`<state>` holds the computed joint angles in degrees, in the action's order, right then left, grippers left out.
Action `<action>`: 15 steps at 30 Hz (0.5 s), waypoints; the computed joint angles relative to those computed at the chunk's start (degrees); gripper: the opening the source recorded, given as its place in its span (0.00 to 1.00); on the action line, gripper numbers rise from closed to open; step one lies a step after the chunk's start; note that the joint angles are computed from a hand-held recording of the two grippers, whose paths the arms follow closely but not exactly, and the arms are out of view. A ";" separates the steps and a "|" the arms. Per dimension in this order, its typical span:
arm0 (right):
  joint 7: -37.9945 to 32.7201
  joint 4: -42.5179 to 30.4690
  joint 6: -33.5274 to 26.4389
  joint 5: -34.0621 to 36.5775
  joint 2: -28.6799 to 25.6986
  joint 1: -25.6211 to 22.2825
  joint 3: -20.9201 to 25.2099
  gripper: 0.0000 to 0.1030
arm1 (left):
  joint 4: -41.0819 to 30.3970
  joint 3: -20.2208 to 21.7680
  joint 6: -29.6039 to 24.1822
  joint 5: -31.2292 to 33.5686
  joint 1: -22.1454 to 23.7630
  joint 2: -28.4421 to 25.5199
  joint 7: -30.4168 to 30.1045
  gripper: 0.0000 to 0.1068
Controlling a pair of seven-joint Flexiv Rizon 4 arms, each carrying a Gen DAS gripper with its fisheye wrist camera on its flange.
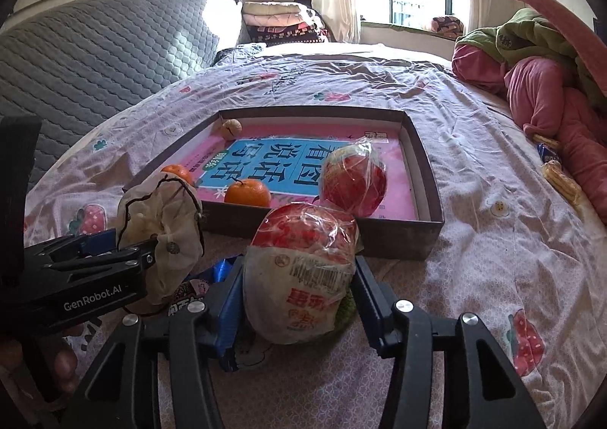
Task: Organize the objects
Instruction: 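Close the left gripper on the mesh bag while the right gripper grasps the wrapped bun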
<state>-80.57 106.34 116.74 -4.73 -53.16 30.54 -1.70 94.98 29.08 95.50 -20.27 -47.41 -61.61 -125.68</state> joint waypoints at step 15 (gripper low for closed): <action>-0.54 0.74 2.18 0.69 0.59 -0.69 0.28 0.52 | -0.22 -2.08 1.94 0.74 1.26 0.70 1.89 0.23</action>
<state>-81.12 107.08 118.92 -4.03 -52.56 29.86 -1.41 94.75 26.99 97.44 -19.53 -46.15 -60.91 -123.80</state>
